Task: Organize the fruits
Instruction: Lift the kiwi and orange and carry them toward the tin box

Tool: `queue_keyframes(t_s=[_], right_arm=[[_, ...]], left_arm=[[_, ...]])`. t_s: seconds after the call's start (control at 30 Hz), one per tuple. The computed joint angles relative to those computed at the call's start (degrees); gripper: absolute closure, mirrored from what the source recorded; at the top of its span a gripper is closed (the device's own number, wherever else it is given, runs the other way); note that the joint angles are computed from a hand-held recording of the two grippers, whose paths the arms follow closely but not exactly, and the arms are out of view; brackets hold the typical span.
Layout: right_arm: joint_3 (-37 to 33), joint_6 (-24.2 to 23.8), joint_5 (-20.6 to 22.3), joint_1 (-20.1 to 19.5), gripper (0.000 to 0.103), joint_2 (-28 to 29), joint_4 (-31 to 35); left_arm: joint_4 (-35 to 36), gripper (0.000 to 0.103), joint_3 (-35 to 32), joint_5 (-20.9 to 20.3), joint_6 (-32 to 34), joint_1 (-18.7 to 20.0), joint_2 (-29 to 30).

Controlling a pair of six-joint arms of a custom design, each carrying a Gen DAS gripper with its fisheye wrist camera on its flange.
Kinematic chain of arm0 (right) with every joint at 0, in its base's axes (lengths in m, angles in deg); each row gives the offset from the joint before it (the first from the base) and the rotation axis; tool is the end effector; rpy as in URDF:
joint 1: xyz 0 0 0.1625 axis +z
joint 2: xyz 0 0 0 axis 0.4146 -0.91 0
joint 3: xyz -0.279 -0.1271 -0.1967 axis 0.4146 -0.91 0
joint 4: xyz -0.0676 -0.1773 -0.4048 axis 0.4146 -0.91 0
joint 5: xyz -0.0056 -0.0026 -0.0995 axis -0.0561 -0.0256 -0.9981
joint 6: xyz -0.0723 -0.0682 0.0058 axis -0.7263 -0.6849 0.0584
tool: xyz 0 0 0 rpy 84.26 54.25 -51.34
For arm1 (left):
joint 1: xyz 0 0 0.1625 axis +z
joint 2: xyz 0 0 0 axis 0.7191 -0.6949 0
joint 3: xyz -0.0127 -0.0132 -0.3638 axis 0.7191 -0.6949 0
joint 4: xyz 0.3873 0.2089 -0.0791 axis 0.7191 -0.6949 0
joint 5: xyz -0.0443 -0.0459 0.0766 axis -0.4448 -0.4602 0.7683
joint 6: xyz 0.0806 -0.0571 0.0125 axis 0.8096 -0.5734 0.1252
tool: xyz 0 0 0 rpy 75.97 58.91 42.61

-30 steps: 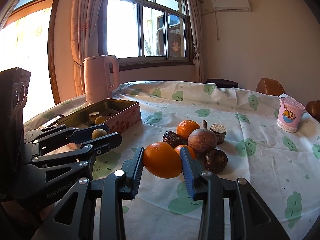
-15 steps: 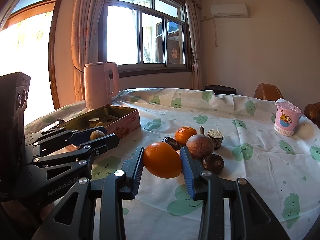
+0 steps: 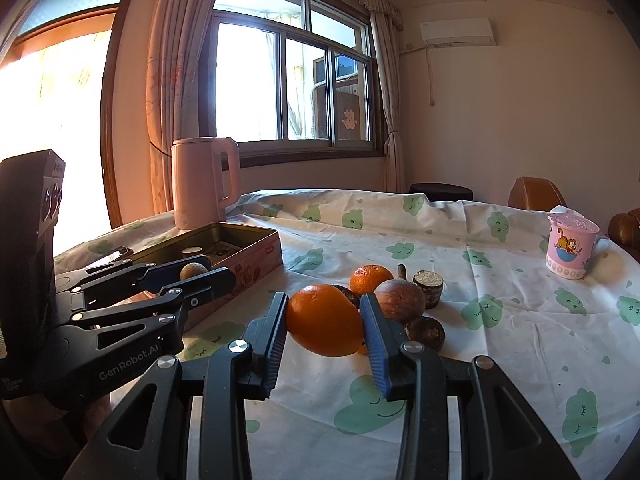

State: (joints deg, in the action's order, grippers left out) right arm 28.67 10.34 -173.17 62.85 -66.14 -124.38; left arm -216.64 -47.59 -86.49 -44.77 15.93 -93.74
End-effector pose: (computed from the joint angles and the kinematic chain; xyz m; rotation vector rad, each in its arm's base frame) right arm 0.0766 -0.7811 0.1961 0.5568 -2.0082 1.3954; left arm -0.2727 -0.8484 0.0144 1.2611 2.2861 -1.1380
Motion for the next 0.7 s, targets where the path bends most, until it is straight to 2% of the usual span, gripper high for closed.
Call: queue_keyframes(t_s=[0.43, 0.7], right_arm=[[1.48, -1.06, 2.54, -0.24, 0.064, -0.34, -2.99], [1.25, 0.21, 1.73, -0.17, 0.064, -0.8, -0.85]], left_arm=[[-2.32, 0.075, 1.33, -0.84, 0.33, 0.13, -0.52], [-1.59, 0.075, 1.12, 0.47, -1.05, 0.09, -0.82]])
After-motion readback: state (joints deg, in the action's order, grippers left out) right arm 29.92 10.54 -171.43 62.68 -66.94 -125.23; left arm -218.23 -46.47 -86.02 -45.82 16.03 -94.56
